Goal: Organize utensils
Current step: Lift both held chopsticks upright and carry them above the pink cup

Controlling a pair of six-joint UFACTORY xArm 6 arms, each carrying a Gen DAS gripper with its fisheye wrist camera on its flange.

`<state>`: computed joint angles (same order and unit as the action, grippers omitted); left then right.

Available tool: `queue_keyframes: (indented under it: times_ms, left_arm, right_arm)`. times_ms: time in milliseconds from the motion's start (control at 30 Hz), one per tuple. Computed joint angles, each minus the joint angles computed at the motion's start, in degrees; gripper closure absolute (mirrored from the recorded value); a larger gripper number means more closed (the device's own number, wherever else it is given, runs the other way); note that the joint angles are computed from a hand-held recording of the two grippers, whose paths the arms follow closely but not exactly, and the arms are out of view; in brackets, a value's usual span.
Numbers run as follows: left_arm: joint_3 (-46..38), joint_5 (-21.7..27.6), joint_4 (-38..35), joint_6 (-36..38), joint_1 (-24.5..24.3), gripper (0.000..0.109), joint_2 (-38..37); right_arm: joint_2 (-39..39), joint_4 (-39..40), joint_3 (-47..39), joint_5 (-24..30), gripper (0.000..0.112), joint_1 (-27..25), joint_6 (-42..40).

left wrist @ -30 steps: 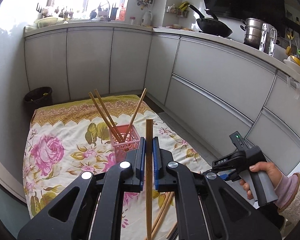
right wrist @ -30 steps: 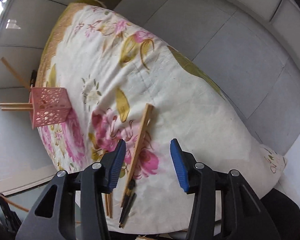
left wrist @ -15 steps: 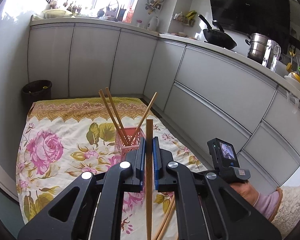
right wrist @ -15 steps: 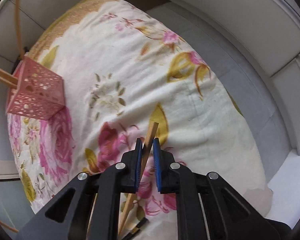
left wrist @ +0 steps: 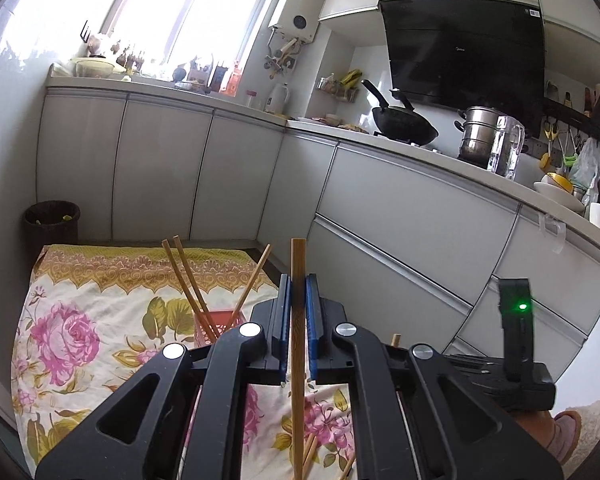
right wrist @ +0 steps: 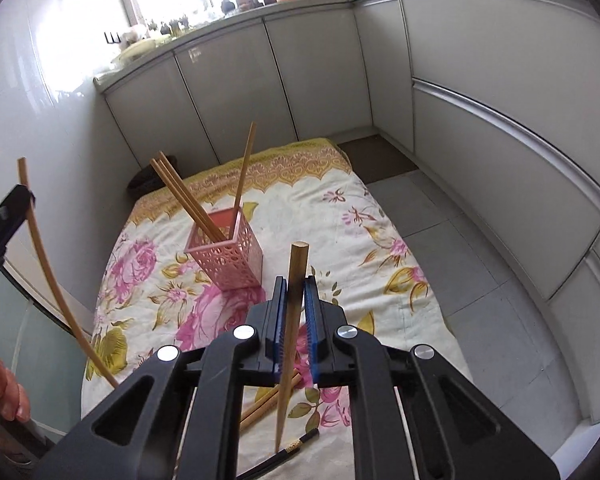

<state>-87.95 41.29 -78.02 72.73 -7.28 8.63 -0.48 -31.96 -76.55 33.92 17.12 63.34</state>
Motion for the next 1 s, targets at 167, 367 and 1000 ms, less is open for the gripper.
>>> queue_keyframes:
  times_ms: [167, 367, 1000]
  left_arm:
    - [-8.4, -9.55, 0.05, -2.72, -4.47, 0.102, 5.41]
    - [-25.25, -22.21, 5.37, -8.28, -9.39, 0.102, 17.81]
    - [-43.59, -28.96, 16.3, -19.33, -9.44, 0.053, 34.68]
  right_arm:
    - [-2.96, -0.7, 0.21, -2.68, 0.103, -2.15, 0.28]
    - [-2.45, -0.34, -3.45, -5.77, 0.103, -5.2, -1.89]
    - [8.64, 5.55, -16.74, -12.89, 0.103, -8.39, -9.2]
